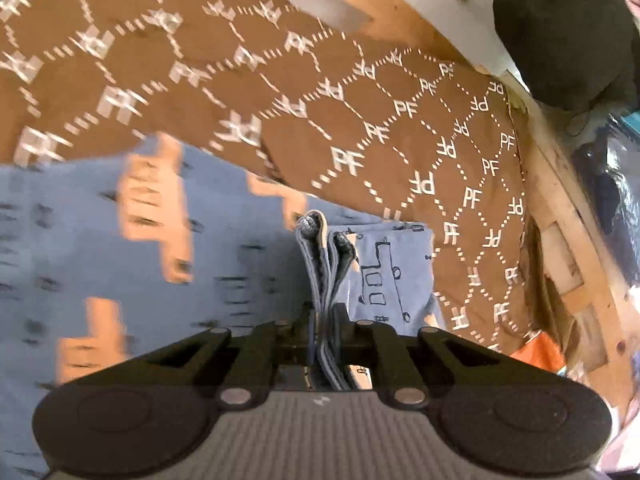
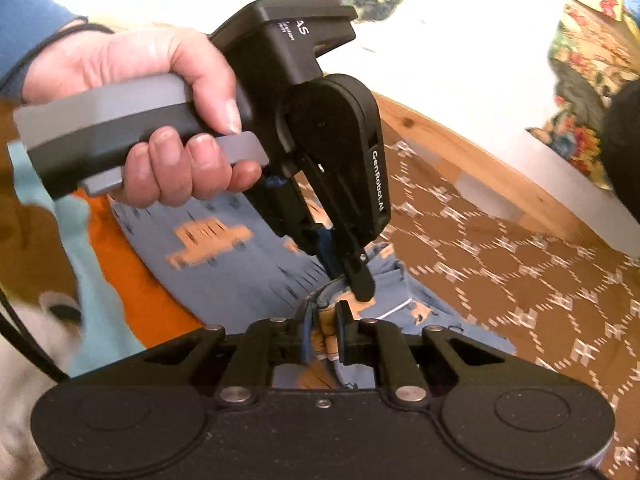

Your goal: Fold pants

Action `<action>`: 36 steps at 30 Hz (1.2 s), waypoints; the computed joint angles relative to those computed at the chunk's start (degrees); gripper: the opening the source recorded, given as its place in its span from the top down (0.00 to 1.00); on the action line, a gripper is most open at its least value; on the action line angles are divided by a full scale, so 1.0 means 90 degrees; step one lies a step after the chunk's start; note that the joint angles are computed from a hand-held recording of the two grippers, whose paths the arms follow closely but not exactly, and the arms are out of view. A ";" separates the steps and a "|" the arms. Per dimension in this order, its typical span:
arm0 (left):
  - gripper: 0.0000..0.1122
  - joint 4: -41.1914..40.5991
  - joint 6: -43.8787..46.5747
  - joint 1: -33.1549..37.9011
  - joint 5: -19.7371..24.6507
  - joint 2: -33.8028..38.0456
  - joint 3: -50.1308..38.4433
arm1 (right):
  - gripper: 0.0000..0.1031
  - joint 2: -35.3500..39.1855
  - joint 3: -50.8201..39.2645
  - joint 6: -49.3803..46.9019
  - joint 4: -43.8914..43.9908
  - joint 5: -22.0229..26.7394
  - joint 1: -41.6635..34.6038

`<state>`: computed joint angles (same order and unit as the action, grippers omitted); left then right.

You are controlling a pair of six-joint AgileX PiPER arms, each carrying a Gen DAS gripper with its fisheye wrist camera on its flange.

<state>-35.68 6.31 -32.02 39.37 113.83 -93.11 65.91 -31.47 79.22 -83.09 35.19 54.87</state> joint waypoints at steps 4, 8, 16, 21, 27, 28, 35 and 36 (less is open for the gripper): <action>0.91 0.0163 0.0468 0.0360 -0.0098 -0.0484 0.0720 | 0.87 0.0457 -0.0451 -0.0186 0.0083 -0.0697 -0.0101; 0.91 -0.0086 0.0687 0.0631 -0.0153 -0.0438 0.1083 | 0.87 0.0916 -0.0619 -0.0285 0.0261 -0.1349 -0.0357; 0.79 -0.0738 0.1367 0.0937 -0.0017 -0.0291 0.1179 | 0.65 0.0720 -0.0353 0.0174 -0.0125 -0.1614 -0.0584; 0.45 0.0505 0.0493 0.0630 -0.0249 -0.0657 0.1172 | 0.36 -0.0179 -0.0233 -0.1496 0.1089 -0.1027 -0.0752; 0.14 0.3108 -0.2068 -0.0238 -0.1141 -0.0965 0.1286 | 0.01 -0.0389 -0.0155 -0.1151 0.0646 0.0273 -0.1579; 0.14 0.3744 -0.2675 -0.0454 -0.1355 -0.0951 0.1319 | 0.01 -0.0229 -0.0118 -0.0807 0.0406 0.0329 -0.1781; 0.13 0.7777 -0.5771 -0.1637 0.0550 0.0450 -0.0281 | 0.01 0.0343 0.0508 0.0487 -0.0239 -0.0244 -0.2737; 0.12 0.7821 -0.6000 -0.1588 0.0406 0.0429 -0.0146 | 0.01 0.0313 0.0646 0.0673 -0.0349 -0.0216 -0.2827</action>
<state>34.71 -47.69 -46.32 43.03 117.69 -94.43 68.73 -25.66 85.28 -86.24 33.24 29.44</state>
